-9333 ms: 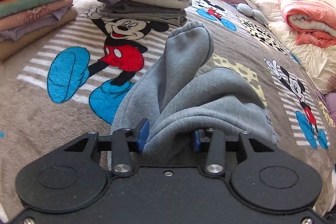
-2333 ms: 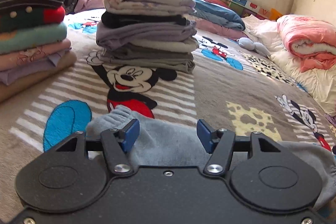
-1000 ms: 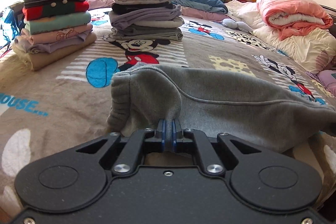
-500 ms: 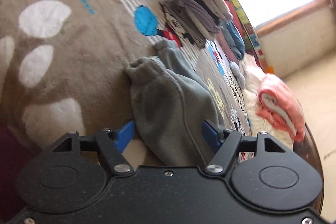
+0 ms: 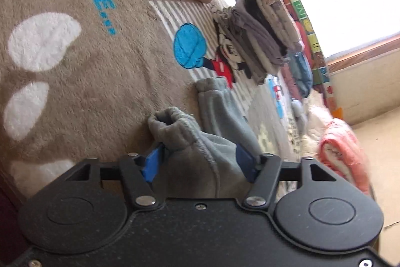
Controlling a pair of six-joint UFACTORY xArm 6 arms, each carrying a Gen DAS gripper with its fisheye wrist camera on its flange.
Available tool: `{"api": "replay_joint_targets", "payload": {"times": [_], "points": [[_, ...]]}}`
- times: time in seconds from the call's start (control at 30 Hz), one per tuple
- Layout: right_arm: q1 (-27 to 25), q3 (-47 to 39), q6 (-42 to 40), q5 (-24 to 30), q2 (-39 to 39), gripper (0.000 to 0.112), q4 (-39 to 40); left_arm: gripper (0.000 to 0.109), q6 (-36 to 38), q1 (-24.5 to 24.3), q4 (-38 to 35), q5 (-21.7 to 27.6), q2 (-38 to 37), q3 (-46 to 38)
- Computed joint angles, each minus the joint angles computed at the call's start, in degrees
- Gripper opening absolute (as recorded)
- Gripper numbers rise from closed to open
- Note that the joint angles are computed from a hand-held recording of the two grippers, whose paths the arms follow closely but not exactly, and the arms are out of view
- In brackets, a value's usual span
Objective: Fold clothes
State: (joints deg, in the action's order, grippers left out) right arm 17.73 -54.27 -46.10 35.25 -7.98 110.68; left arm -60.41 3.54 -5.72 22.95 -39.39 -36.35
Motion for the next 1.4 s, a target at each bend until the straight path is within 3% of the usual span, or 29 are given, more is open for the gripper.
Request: {"api": "replay_joint_targets", "payload": {"times": [0.03,0.1,0.17,0.23,0.3,0.37,0.4,0.47,0.53,0.57,0.6,0.67,0.83,0.9,1.07,1.27,1.4], "points": [[0.35,-0.60,0.44,-0.60,0.70,0.071,-0.34,0.033,0.61,-0.16,0.61,0.80,1.25,-0.86],[0.61,-1.30,1.24,-1.30,2.09,0.048,-0.73,0.024,1.65,-0.90,2.55,1.51,2.53,-1.86],[0.38,-0.79,-1.77,-0.54,1.87,0.044,3.41,0.021,1.65,-1.57,5.72,0.85,2.16,-2.12],[0.13,-0.22,-4.67,0.39,1.65,0.040,7.42,0.020,3.87,-1.51,5.02,-5.55,-0.44,0.32],[-0.78,1.02,-9.67,2.04,0.30,0.019,12.48,0.020,13.89,-2.30,-3.85,-15.11,-4.65,4.28],[-2.13,1.87,-10.30,2.47,-1.03,0.018,12.00,0.020,22.81,-3.23,-8.68,-15.08,-9.19,6.41],[-2.83,2.26,-10.48,2.70,-1.68,0.019,11.61,0.020,23.95,-2.75,-7.56,-11.47,-10.56,6.80],[-3.49,2.62,-6.07,1.51,-1.89,0.019,6.34,0.020,21.83,-1.25,-1.48,0.53,-12.67,5.82],[-4.11,3.45,-4.75,1.63,-2.25,0.027,6.05,0.022,19.44,-0.95,2.61,6.25,-14.44,6.03],[-3.82,3.38,-5.61,0.32,-2.65,0.053,5.87,0.027,18.13,-0.98,4.46,7.99,-15.38,6.51],[-3.52,3.31,-6.51,-0.98,-3.03,0.068,5.72,0.032,16.91,-1.06,6.22,9.75,-16.29,6.95],[-3.37,3.26,-10.33,-1.67,-3.92,0.075,6.15,0.042,13.54,-0.77,9.35,10.33,-17.69,7.29],[-1.34,0.47,-13.85,-6.34,-3.13,0.078,3.63,0.043,9.87,-1.96,18.24,10.67,-16.04,2.44],[-0.56,-1.74,-14.61,-7.93,-1.45,0.078,2.83,0.050,13.01,-2.04,16.72,8.86,-13.54,-0.07],[0.67,-8.85,-16.70,-11.52,4.18,0.078,-0.38,0.051,18.52,-1.98,15.04,7.70,-3.26,-8.24],[0.86,-15.98,-12.52,-12.98,10.81,0.078,-8.33,0.061,22.66,-0.53,10.55,6.52,9.31,-17.14],[0.13,-21.56,-7.66,-12.12,15.65,0.078,-17.21,0.063,24.14,0.94,9.76,8.57,18.60,-23.96]]}}
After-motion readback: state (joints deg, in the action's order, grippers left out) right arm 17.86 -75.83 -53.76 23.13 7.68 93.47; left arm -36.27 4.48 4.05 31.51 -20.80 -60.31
